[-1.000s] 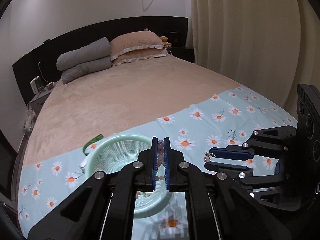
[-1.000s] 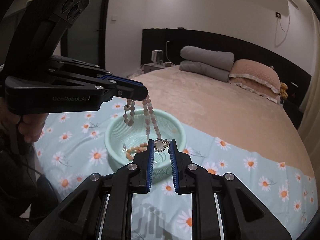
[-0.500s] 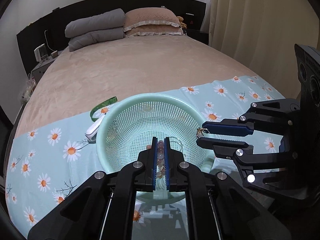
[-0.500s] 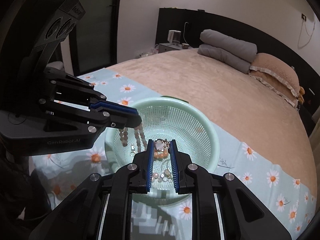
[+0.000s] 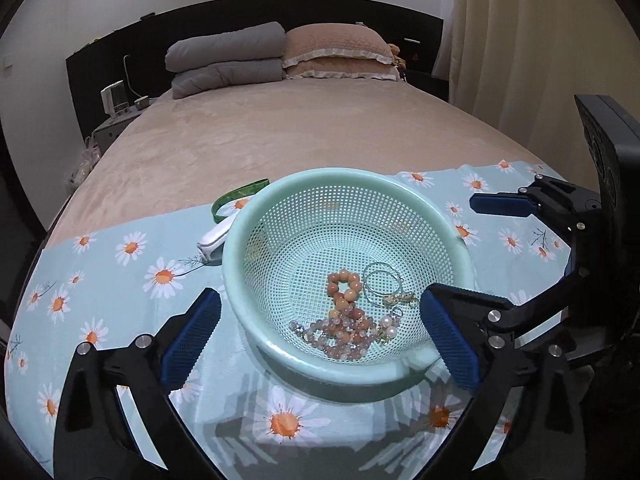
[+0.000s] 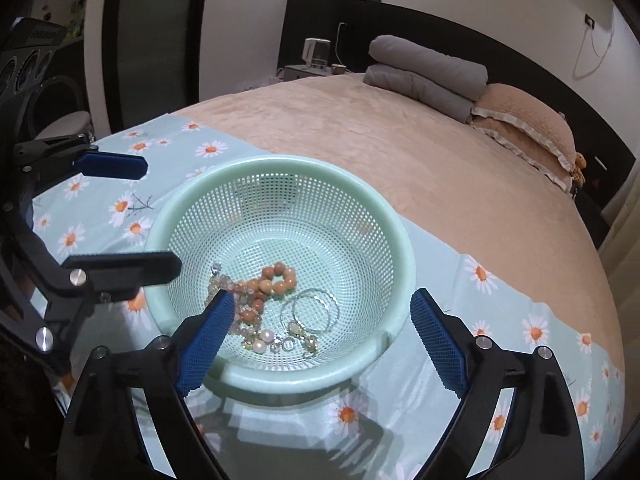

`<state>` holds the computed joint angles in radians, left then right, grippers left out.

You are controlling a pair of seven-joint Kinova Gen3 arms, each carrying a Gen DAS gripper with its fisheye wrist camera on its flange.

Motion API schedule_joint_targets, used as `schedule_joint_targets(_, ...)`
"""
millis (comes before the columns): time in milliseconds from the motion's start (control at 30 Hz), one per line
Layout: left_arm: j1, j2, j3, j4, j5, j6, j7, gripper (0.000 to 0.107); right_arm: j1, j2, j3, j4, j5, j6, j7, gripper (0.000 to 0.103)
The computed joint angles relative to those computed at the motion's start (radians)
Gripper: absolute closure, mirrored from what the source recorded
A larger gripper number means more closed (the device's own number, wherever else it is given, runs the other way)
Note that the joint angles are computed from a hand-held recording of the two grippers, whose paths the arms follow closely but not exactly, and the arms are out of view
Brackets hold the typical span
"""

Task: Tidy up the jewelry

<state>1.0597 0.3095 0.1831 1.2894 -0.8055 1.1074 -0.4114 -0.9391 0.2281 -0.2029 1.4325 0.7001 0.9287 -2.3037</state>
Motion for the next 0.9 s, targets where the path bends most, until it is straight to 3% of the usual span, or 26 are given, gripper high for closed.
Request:
schedule_joint_targets(167,0.051,0.02,-0.011,-0.037,-0.031,0.134,0.066,0.01,-0.022,-0.003,-0.004,0.012,0.035,0.039,-0.01,0.017)
schedule_joint_targets(333,0.081,0.008,0.002,-0.022,-0.059,0.178,0.132,0.01,-0.026,-0.024,-0.017,0.041,0.04,0.054,-0.032,0.017)
schedule_joint_targets(500,0.128,0.048,0.007,-0.077,-0.08,0.276,0.122,0.01,-0.023,-0.054,-0.039,0.072,0.039,0.067,-0.053,0.016)
schedule_joint_targets(900,0.226,0.103,-0.022,-0.133,-0.081,0.368,0.173,0.01,-0.019,-0.14,-0.118,0.173,0.061,0.101,-0.154,0.015)
